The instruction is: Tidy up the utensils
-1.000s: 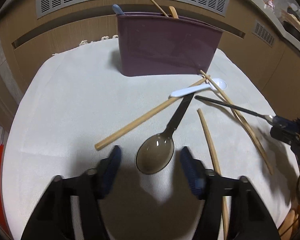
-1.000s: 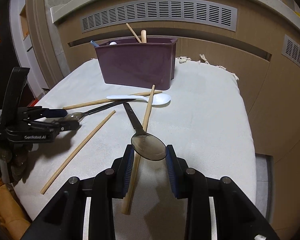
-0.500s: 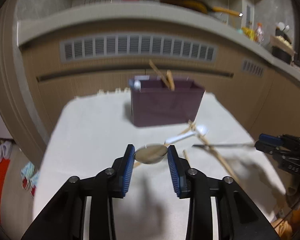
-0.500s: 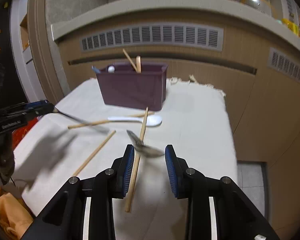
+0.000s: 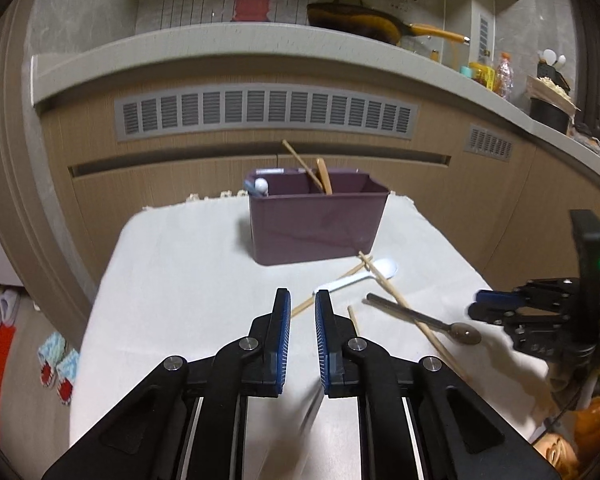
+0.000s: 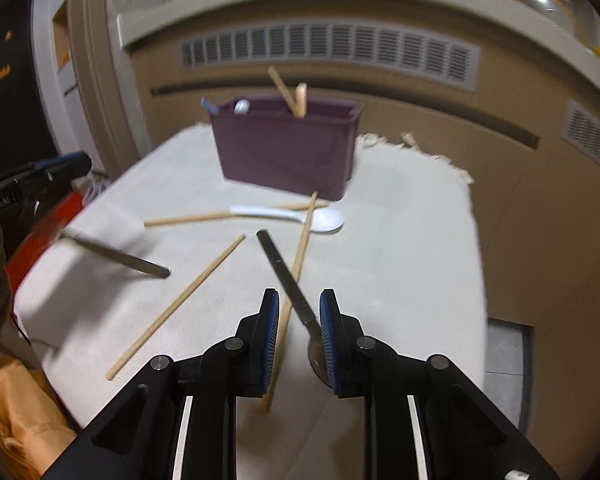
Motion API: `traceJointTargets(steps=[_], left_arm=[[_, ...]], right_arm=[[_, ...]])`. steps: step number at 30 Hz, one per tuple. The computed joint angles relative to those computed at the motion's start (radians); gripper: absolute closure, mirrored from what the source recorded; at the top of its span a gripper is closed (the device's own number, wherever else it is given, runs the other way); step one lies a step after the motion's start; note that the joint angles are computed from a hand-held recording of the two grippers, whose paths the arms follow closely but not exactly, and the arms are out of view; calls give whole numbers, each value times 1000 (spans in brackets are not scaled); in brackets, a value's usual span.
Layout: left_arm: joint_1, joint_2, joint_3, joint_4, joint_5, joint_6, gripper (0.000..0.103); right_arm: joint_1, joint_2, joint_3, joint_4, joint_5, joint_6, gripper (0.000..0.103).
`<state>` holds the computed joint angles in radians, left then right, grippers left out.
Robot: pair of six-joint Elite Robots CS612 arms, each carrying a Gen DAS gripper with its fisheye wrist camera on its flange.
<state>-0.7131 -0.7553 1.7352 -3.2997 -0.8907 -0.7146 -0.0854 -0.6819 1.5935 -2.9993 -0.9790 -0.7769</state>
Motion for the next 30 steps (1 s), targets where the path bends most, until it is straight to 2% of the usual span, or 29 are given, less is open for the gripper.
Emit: traceJointTargets(steps=[3, 6, 10, 13, 14, 15, 16, 17, 20, 22, 23, 24, 27, 30], left_arm=[[4, 1, 2, 20, -9, -18, 90], [15, -6, 17, 37, -52, -38, 89], [27, -12, 36, 73, -165, 16, 86], [25, -13, 38, 133, -228, 101, 67], [25, -12, 37, 153, -249, 128, 52], [26, -11, 33, 172, -268, 149, 42], [27, -9, 29, 192, -281, 167, 41], [28, -6, 22, 219, -290, 178, 41], [35, 4, -7, 314, -318, 199, 41], [43, 6, -20, 357, -328, 204, 50], [49, 7, -28, 381, -340, 202, 62], [58, 8, -40, 407, -364, 196, 68], [83, 17, -71, 450, -450, 178, 75], [93, 25, -107, 492, -489, 211, 76]], right_arm=[[32, 19, -45, 70, -31, -77, 83], [66, 41, -85, 120, -70, -157, 83], [95, 72, -127, 129, -141, -206, 83], [101, 92, -152, 128, -175, -191, 80], [97, 93, -153, 126, -163, -186, 80], [96, 91, -150, 125, -166, -182, 80], [94, 90, -143, 109, -175, -170, 86], [91, 87, -134, 96, -176, -158, 91], [74, 68, -109, 106, -135, -134, 92], [63, 52, -93, 110, -102, -116, 92], [54, 40, -82, 124, -71, -112, 92], [49, 33, -77, 132, -53, -107, 92], [30, 15, -66, 154, 7, -76, 92], [25, 9, -58, 151, 28, -61, 92]])
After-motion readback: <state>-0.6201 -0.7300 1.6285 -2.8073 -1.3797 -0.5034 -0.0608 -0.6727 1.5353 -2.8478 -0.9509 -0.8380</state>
